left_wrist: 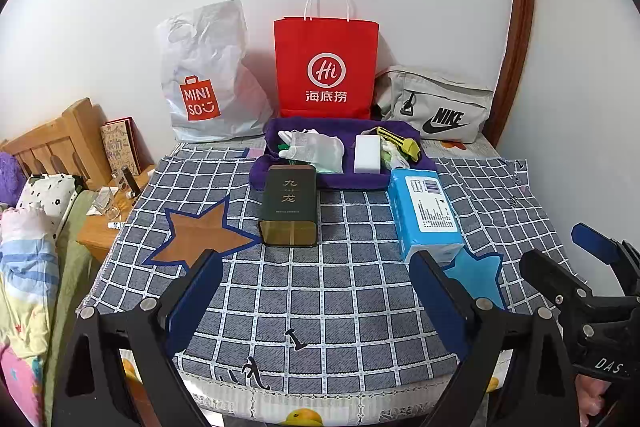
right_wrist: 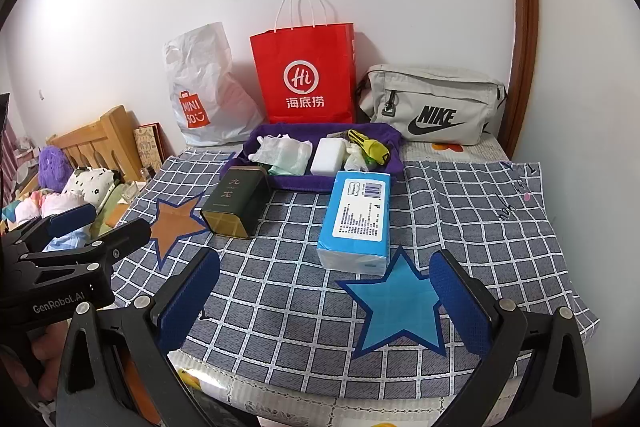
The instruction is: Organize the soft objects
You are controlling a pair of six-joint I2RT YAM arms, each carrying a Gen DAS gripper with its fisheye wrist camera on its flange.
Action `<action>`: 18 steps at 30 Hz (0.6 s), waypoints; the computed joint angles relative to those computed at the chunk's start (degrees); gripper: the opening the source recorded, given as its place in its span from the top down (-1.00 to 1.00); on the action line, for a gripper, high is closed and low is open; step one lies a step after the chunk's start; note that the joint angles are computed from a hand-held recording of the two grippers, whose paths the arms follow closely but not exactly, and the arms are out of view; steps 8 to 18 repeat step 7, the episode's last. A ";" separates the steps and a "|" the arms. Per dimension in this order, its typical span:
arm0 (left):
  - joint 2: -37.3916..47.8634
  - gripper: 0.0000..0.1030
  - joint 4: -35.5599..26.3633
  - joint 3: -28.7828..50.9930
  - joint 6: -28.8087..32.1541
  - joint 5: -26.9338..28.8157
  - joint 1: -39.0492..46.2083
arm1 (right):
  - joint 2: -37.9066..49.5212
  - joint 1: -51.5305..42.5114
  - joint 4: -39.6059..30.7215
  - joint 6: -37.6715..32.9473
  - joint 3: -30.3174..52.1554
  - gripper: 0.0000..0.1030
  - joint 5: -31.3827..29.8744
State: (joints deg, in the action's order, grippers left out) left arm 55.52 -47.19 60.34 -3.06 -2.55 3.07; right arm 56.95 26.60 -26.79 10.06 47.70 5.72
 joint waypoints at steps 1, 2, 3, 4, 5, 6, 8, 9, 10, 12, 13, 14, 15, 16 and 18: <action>0.02 -0.84 -0.05 0.09 -0.02 0.03 0.00 | 0.07 0.03 -0.02 0.02 0.06 -1.00 0.06; -0.04 -0.83 0.13 -0.10 0.21 0.23 0.18 | -0.06 0.02 0.04 0.04 -0.06 -1.00 0.04; -0.05 -0.84 0.13 -0.10 0.20 0.14 0.14 | 0.11 0.06 0.14 0.07 0.01 -1.00 0.02; -0.10 -0.84 0.17 -0.17 0.08 0.02 0.05 | -0.03 0.04 0.01 0.07 -0.06 -1.00 0.03; 0.10 -0.84 0.28 -0.07 0.00 -0.04 0.01 | 0.03 0.16 0.06 0.21 -0.12 -1.00 0.13; 0.19 -0.83 0.28 -0.03 0.08 0.11 0.09 | 0.28 0.27 0.17 0.35 -0.12 -1.00 0.22; 0.46 -0.84 0.39 0.01 0.13 0.37 0.17 | 0.46 0.32 0.25 0.46 -0.21 -1.00 0.27; 0.46 -0.84 0.39 0.01 0.13 0.37 0.17 | 0.46 0.32 0.25 0.46 -0.21 -1.00 0.27; 0.46 -0.84 0.39 0.01 0.13 0.37 0.17 | 0.46 0.32 0.25 0.46 -0.21 -1.00 0.27; 0.46 -0.84 0.39 0.01 0.13 0.37 0.17 | 0.46 0.32 0.25 0.46 -0.21 -1.00 0.27; 0.46 -0.84 0.39 0.01 0.13 0.37 0.17 | 0.46 0.32 0.25 0.46 -0.21 -1.00 0.27; 0.46 -0.84 0.39 0.01 0.13 0.37 0.17 | 0.46 0.32 0.25 0.46 -0.21 -1.00 0.27; 0.46 -0.84 0.39 0.01 0.13 0.37 0.17 | 0.46 0.32 0.25 0.46 -0.21 -1.00 0.27; 0.46 -0.84 0.39 0.01 0.13 0.37 0.17 | 0.46 0.32 0.25 0.46 -0.21 -1.00 0.27; 0.46 -0.84 0.39 0.01 0.13 0.37 0.17 | 0.46 0.32 0.25 0.46 -0.21 -1.00 0.27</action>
